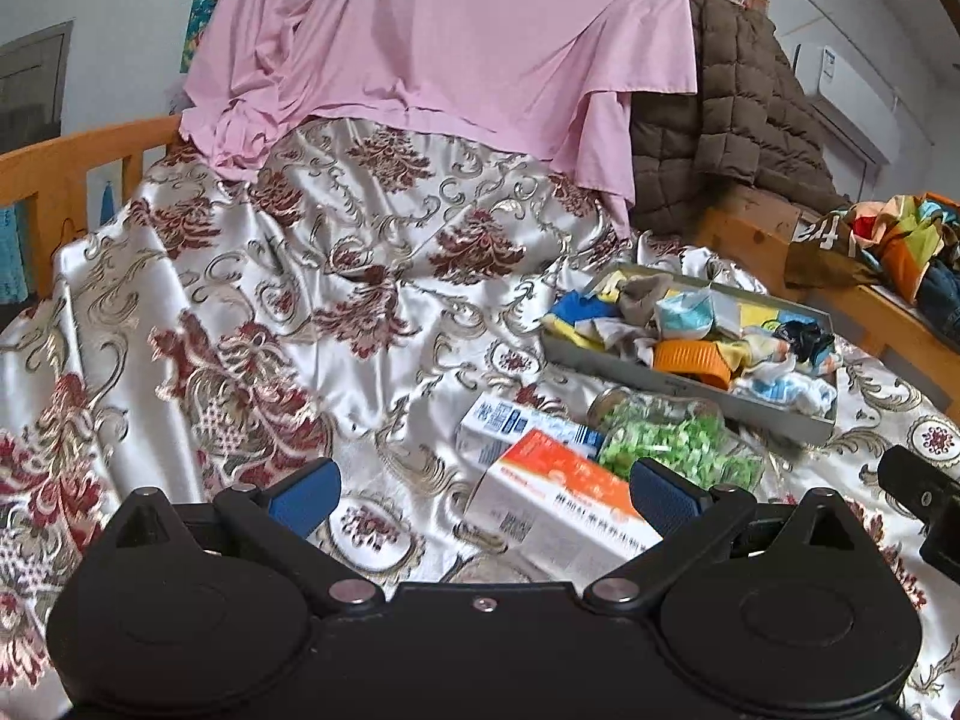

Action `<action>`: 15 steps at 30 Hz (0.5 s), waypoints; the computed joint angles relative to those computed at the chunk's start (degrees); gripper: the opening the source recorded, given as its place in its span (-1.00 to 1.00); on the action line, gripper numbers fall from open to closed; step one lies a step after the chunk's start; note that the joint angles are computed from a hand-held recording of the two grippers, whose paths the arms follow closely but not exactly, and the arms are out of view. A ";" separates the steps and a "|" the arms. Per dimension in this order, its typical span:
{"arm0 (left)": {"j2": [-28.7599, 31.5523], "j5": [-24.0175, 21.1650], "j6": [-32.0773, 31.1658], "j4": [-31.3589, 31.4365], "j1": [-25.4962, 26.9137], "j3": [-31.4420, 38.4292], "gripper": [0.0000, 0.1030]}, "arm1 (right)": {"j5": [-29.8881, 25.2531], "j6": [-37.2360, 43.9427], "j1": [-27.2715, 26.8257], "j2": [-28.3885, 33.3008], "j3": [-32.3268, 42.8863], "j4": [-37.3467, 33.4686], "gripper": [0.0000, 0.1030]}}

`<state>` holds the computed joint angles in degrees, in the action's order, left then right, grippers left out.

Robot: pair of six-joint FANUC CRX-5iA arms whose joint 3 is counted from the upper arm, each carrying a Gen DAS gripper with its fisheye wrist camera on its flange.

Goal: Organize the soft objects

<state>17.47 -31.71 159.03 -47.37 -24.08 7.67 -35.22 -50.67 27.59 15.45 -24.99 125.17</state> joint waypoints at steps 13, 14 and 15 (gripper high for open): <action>-2.34 -4.51 4.53 -0.81 -1.75 -2.69 0.98 | 0.30 1.03 1.27 -1.13 -1.56 -2.69 1.00; -2.47 -5.11 5.12 -1.32 -2.01 -2.74 0.98 | 0.80 1.01 1.26 -1.22 -1.61 -2.77 1.00; -2.57 -5.68 5.25 -1.50 -2.16 -2.71 0.98 | 1.08 1.04 1.27 -1.32 -1.69 -2.89 1.00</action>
<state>14.90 -37.39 164.28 -48.87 -26.24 4.96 -34.15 -49.63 28.86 14.13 -26.68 122.27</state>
